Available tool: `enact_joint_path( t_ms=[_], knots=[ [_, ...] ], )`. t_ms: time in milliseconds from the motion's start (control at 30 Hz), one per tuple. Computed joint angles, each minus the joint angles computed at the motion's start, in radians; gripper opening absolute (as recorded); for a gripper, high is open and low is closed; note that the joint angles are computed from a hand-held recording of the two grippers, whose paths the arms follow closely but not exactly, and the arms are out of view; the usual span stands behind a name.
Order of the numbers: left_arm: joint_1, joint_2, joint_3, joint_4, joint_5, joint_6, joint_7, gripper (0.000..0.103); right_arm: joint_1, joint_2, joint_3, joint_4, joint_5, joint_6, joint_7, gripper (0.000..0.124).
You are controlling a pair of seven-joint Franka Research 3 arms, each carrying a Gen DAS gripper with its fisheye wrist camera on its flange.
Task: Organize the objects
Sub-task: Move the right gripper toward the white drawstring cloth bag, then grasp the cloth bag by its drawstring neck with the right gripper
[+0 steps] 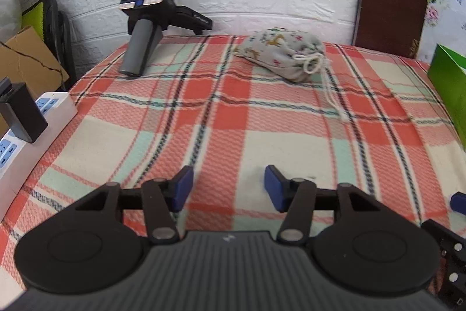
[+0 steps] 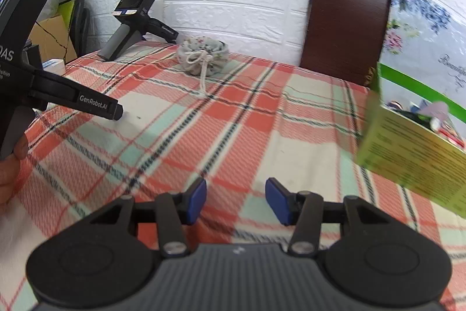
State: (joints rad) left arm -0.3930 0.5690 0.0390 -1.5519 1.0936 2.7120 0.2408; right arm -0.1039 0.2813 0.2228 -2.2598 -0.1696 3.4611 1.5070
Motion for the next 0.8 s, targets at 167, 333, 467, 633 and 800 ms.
enact_joint_path(
  t_ms=[167,333,467,633,800],
  knots=[
    [-0.014,0.018,0.050,0.009,0.095,0.027,-0.093,0.073,0.062,0.047,-0.033,0.068,0.054,-0.012,-0.046,0.050],
    [-0.007,0.027,0.069,0.009,0.204,0.059,-0.255,0.085,0.104,0.119,-0.042,0.174,0.108,-0.032,-0.112,0.052],
    [0.035,0.023,0.060,-0.009,0.216,0.143,-0.353,0.089,0.106,0.193,-0.016,0.292,0.149,-0.067,-0.161,0.052],
    [0.031,0.024,0.071,-0.010,0.243,0.162,-0.424,0.090,0.093,0.312,0.041,0.480,0.180,-0.082,-0.215,0.054],
    [0.039,0.028,0.066,-0.005,0.257,0.167,-0.441,0.090,0.212,0.447,-0.056,0.724,0.284,-0.119,-0.242,0.054]
  ],
)
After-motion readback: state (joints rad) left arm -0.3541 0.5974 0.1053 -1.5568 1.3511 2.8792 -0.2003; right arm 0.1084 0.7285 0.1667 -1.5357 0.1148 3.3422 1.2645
